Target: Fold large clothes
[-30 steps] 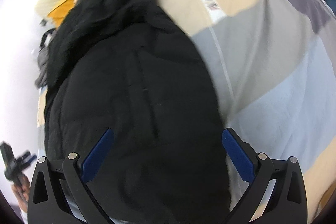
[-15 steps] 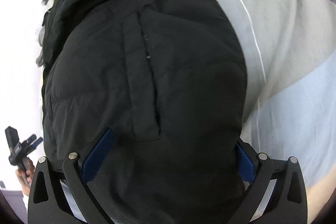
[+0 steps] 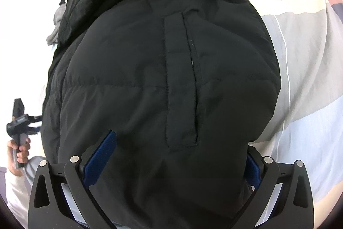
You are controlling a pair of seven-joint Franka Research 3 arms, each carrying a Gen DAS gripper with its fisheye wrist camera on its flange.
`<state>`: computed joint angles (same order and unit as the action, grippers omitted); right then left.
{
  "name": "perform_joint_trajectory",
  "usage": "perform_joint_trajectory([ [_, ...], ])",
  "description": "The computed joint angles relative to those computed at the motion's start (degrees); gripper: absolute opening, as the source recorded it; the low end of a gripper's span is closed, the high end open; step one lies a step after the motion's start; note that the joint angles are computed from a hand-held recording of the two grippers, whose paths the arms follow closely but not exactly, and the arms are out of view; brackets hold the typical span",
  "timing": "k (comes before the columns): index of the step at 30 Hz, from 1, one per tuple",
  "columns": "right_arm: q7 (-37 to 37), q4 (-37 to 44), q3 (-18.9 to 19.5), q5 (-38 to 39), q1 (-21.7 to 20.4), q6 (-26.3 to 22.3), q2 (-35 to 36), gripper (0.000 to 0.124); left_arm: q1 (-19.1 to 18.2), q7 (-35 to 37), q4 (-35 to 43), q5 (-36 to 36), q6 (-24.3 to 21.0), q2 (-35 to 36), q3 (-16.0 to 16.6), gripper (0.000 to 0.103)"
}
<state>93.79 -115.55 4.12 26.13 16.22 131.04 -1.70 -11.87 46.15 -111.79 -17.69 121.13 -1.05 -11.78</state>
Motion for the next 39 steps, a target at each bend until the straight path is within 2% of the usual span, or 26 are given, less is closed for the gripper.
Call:
perform_joint_trajectory([
  [4, 0.4, -0.3, -0.9, 6.2, -0.9, 1.1, 1.0, 0.103, 0.8, 2.2, -2.4, -6.5, 0.9, -0.5, 0.8, 0.102],
  [6, 1.1, -2.0, -1.6, 10.4, -1.9, 2.2, 0.7, 0.103, 0.9, 2.7, -3.1, -7.2, 1.7, -1.0, 0.8, 0.102],
  [10, 4.6, -4.6, -2.7, 13.8, -3.5, 2.8, -0.2, 0.103, 0.8, 5.1, -3.7, -8.6, 2.5, -1.3, 0.9, 0.102],
  [12, 4.0, -5.7, -2.9, 16.5, -4.0, 3.3, -0.7, 0.103, 0.8, 6.1, -3.1, -9.2, 2.4, -1.0, 0.9, 0.102],
  [14, 3.6, -5.4, -3.3, 19.3, -4.5, 1.2, -0.4, 0.103, 0.8, 6.3, -2.4, -9.3, 2.3, -0.4, 0.8, 0.102],
  [15, 2.3, -4.6, -3.9, 23.8, -4.9, -2.5, 0.5, 0.103, 0.8, 6.5, -2.4, -9.6, 2.4, -0.2, 0.8, 0.102],
  [17, 0.0, -4.6, -3.9, 30.7, -5.5, -5.8, 1.4, 0.103, 1.1, 6.2, -1.5, -9.6, 1.8, 0.5, 0.8, 0.102],
  [24, -19.4, -6.6, -4.6, 51.3, -6.2, -8.4, -2.2, 0.103, 1.4, 4.8, -1.6, -8.5, 0.8, 1.0, 0.7, 0.102],
  [28, -29.9, -6.6, -5.3, 61.8, -6.2, -11.1, -3.3, 0.103, 1.6, 10.4, -1.9, -13.2, 2.4, 1.5, 0.5, 0.101],
  [31, -30.0, -6.7, -4.9, 60.8, -5.9, -9.7, -3.9, 0.103, 1.4, 16.5, -2.2, -17.7, 4.8, 1.2, 0.2, 0.097],
  [32, -28.0, -6.6, -4.6, 58.4, -5.8, -8.9, -3.7, 0.103, 1.3, 19.6, -2.5, -20.4, 5.9, 0.9, 0.2, 0.094],
  [35, -22.3, -6.5, -3.9, 49.3, -5.4, -6.2, -3.2, 0.094, 0.6, 29.2, -3.3, -28.0, 9.5, -0.2, -0.1, 0.094],
  [37, -17.9, -6.5, -3.3, 42.9, -5.1, -3.8, -3.0, 0.092, 0.0, 35.2, -3.6, -32.9, 10.9, -0.9, 0.0, 0.094],
  [39, -13.3, -7.3, -3.2, 38.3, -5.0, -2.1, -3.0, 0.092, -0.3, 34.1, -2.7, -30.3, 10.2, -0.4, 0.0, 0.094],
])
